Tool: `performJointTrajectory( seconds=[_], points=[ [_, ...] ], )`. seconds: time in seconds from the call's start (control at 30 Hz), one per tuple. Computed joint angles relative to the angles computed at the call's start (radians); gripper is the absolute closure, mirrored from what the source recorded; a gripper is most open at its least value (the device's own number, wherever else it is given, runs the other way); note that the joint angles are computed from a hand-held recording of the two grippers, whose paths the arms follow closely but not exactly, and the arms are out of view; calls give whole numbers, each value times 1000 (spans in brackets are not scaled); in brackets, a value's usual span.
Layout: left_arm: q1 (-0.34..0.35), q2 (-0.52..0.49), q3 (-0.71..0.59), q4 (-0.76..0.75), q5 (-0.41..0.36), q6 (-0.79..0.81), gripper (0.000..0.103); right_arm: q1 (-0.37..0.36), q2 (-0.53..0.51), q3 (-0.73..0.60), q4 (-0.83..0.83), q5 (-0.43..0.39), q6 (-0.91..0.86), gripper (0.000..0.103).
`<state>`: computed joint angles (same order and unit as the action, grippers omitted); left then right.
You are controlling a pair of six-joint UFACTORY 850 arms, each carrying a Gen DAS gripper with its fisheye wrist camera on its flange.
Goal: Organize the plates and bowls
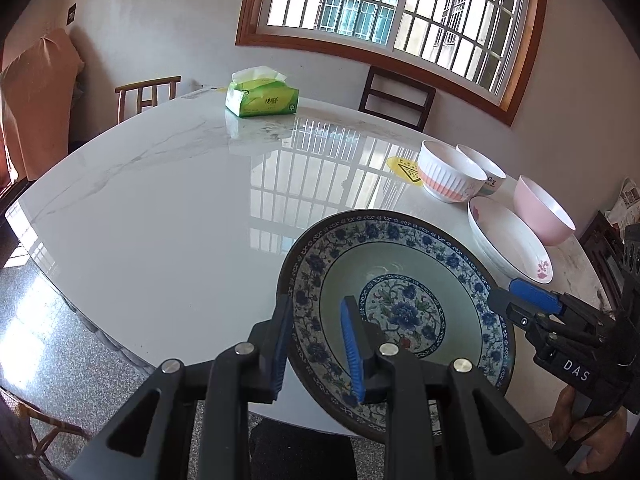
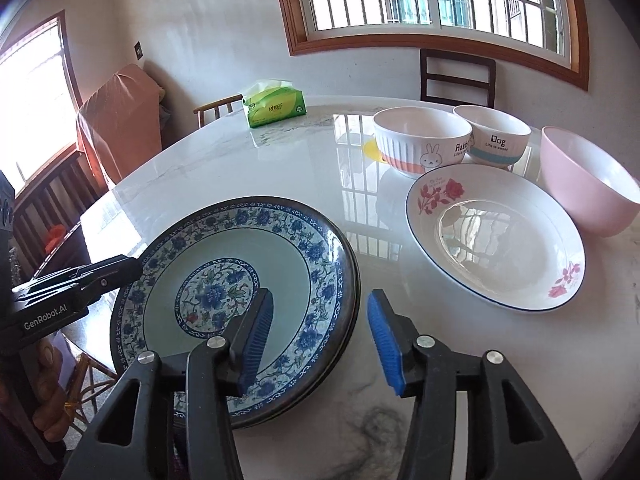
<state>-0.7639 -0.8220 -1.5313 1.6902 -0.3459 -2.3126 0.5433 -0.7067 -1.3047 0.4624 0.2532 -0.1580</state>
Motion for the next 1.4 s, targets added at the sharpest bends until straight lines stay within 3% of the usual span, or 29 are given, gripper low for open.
performJointTrajectory(
  seconds=[0.43, 0.83, 1.4],
  points=[
    [-6, -13, -15, -31, -4, 44, 78, -15, 7, 26, -200, 14, 241, 52],
    [-20, -28, -40, -97, -23, 137, 78, -62, 65, 152, -326, 148, 460, 48],
    [-58, -66, -122, -170, -45, 294, 78, -187, 177, 343, -149, 302, 472, 39]
  ],
)
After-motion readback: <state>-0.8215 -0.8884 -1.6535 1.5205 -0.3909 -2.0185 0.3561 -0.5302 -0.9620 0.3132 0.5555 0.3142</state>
